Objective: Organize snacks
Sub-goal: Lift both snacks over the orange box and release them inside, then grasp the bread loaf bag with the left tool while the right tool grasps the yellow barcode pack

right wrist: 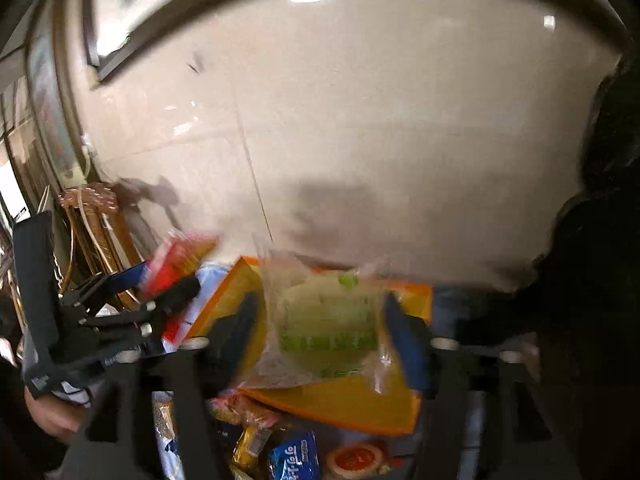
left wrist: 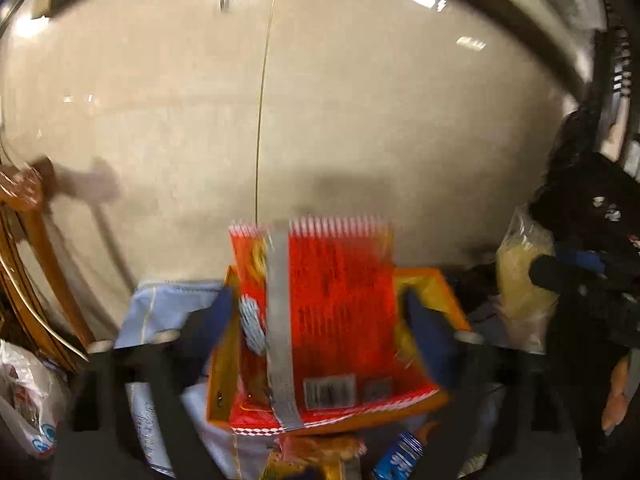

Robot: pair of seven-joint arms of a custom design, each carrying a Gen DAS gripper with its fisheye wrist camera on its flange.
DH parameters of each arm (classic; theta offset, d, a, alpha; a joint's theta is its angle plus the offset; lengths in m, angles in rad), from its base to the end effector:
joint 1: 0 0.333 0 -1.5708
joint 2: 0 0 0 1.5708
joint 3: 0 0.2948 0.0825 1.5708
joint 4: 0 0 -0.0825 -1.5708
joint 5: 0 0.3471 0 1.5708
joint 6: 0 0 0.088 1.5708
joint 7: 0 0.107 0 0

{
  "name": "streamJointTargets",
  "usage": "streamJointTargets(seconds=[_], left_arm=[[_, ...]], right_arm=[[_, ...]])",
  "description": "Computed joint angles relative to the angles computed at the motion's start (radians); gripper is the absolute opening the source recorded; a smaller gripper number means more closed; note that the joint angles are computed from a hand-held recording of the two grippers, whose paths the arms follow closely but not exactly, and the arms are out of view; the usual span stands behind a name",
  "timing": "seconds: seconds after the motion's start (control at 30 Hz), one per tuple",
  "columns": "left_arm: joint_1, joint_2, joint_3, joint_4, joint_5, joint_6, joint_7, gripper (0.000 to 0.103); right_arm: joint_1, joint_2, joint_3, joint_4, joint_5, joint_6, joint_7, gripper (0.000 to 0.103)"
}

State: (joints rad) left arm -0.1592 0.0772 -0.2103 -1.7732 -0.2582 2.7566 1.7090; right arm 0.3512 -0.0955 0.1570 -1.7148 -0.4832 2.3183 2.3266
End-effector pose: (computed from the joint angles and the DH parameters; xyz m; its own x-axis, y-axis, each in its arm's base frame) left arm 0.5641 -0.2020 0.6068 -0.3695 -0.9163 0.1546 -0.6108 0.1141 -0.7835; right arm 0.4749 0.2600 0.6762 -0.0235 -0.9990 -0.0369 -0.6769 0.0431 -0.7349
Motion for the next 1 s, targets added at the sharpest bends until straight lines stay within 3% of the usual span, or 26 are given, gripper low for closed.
streamJointTargets(seconds=[0.1,0.13,0.27,0.4,0.57,0.73,1.0], left_arm=[[-0.010,0.066,0.032,0.050,0.148,-0.071,-0.149,0.095],[-0.001,0.061,0.029,0.031,0.142,-0.059,-0.142,0.095],[0.037,-0.014,0.027,-0.123,0.098,0.003,-0.057,0.095],[0.049,-0.143,0.046,-0.340,-0.050,0.038,0.088,0.095],[0.021,-0.279,0.088,-0.543,-0.127,0.004,0.175,0.095],[-0.029,-0.437,0.142,-0.740,-0.186,0.003,0.231,0.096],[-0.098,-0.636,0.188,-0.966,-0.198,-0.028,0.264,0.096]], right_arm=[[-0.010,0.006,-0.010,-0.021,-0.005,-0.024,0.042,0.082],[-0.012,-0.016,-0.012,-0.060,-0.010,-0.008,0.059,0.082],[-0.021,-0.099,0.005,-0.189,-0.021,-0.008,0.103,0.082],[-0.023,-0.227,0.044,-0.361,-0.019,0.003,0.179,0.082],[-0.005,-0.372,0.094,-0.547,0.059,0.009,0.242,0.083],[0.044,-0.455,0.144,-0.648,0.119,-0.041,0.204,0.083],[0.111,-0.468,0.195,-0.733,0.120,-0.085,0.135,0.083]])
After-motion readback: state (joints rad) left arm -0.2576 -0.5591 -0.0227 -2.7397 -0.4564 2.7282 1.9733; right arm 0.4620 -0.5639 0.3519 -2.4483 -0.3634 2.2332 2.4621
